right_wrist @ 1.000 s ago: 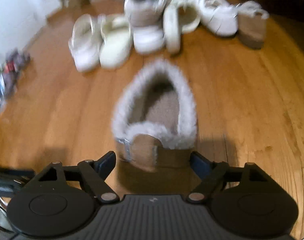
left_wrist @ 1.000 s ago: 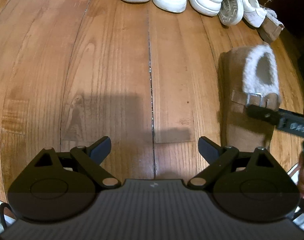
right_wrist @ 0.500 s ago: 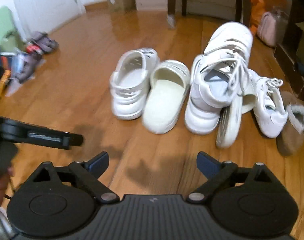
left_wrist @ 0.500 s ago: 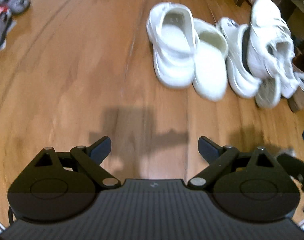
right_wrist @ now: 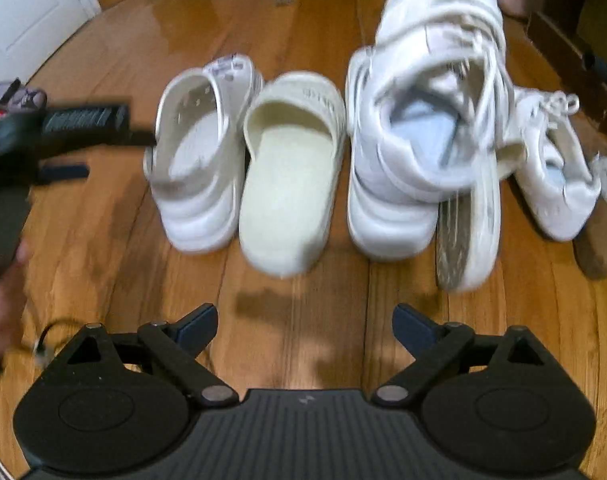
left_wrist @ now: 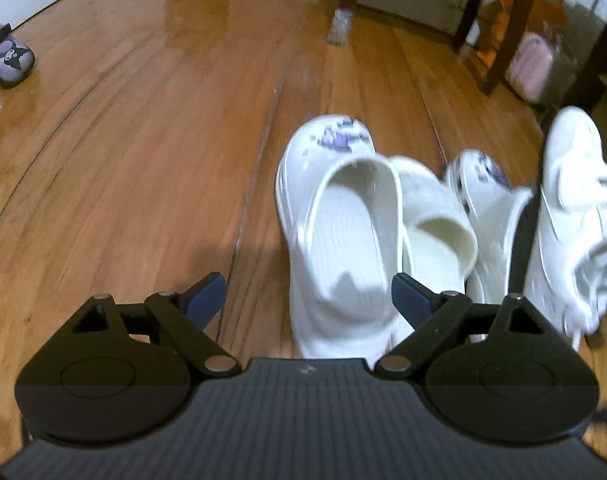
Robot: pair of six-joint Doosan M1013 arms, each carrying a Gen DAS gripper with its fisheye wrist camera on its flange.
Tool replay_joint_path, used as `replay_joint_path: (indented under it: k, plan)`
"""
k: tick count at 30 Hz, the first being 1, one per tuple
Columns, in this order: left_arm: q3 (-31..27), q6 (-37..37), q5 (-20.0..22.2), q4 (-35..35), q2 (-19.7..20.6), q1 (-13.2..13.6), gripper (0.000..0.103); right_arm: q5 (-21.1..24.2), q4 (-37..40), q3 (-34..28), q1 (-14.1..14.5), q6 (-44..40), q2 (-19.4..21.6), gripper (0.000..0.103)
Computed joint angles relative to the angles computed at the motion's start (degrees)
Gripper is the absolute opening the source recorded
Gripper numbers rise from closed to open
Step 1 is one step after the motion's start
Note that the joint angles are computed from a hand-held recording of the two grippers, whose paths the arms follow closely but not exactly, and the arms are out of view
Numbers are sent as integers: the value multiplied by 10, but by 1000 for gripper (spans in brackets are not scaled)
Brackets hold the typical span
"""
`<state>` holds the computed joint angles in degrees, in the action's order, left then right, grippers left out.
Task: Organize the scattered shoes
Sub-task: 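Grasp the white clog with purple charm by its heel with the left tool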
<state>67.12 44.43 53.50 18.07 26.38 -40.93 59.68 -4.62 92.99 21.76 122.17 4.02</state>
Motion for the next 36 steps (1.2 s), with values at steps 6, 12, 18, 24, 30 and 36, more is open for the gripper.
replay_joint_path:
  k: [6,12,18,24,30,36]
  plan:
    - [-22,-46,12,41,34,-2,94,40,21,-5,-2,-16,-3,95]
    - [-66,-25,48,97,71,-3,91,39,45,-10,-10,-26,-15,95]
    - [-78,-4,56,95,83,1,12,38,71,-5,-22,-37,-15,95]
    - [-27,-37,43,97,51,-6,12,47,146,11,-42,-53,-24,95]
    - [40,-55,20,81,5,-2,13,53,207,30,-42,-66,-39,95]
    - [129,-84,-13,61,-64,-6,15,40,231,40,-18,-98,-49,95]
